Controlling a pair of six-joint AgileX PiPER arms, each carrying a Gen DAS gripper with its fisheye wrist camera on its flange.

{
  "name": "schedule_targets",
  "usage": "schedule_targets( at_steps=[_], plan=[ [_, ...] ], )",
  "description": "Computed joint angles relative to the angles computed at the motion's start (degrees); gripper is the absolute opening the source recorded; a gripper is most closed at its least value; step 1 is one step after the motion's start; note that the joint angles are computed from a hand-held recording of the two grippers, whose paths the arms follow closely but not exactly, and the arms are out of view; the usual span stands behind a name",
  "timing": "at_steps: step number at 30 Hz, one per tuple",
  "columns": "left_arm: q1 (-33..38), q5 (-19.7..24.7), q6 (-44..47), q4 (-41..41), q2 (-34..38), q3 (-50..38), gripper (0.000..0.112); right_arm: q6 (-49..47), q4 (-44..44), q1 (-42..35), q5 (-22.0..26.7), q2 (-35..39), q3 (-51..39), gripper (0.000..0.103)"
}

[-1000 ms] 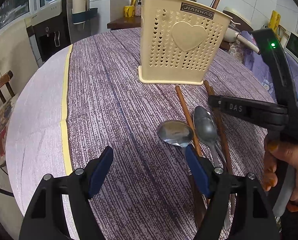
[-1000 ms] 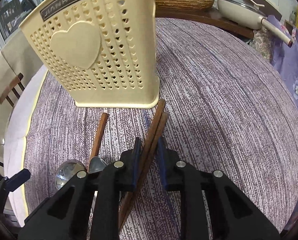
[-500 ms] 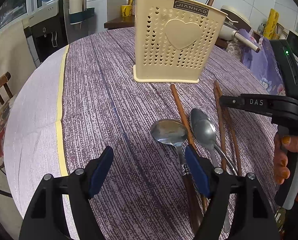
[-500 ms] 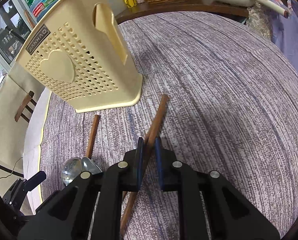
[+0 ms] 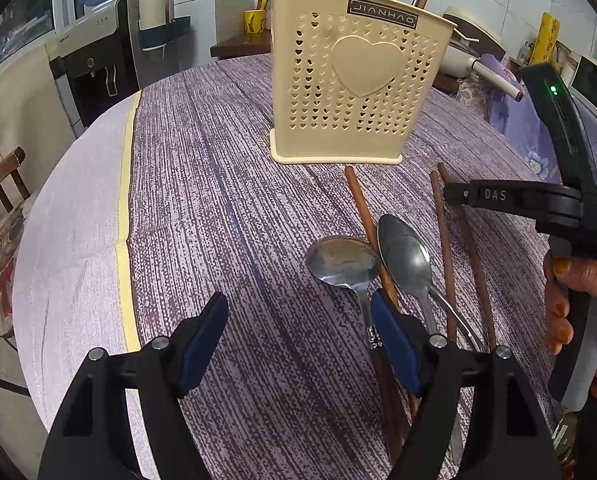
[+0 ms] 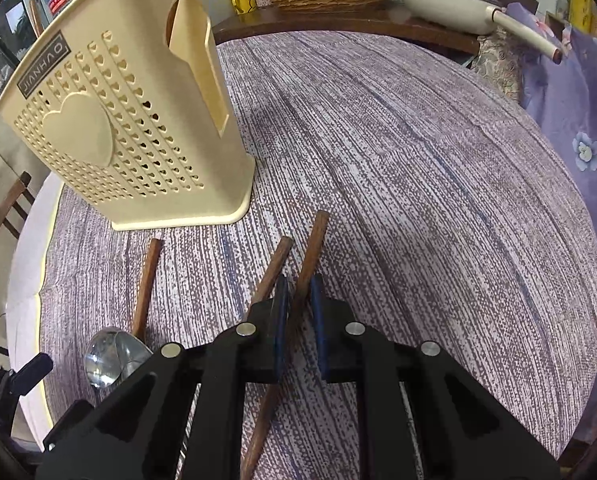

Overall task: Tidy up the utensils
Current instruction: 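Grasp a brown chopstick with the right tool while the left tool moves to a silver spoon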

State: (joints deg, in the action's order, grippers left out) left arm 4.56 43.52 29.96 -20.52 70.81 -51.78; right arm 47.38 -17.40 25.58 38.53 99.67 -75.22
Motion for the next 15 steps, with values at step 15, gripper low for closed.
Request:
schedule_targets(
  at_steps=[15],
  plan=[
    [-8.0, -0.8, -12.0, 11.9, 0.9, -0.6, 0.066, 2.8, -2.9, 1.0, 0.8, 0.2, -0.2, 0.013]
  ],
)
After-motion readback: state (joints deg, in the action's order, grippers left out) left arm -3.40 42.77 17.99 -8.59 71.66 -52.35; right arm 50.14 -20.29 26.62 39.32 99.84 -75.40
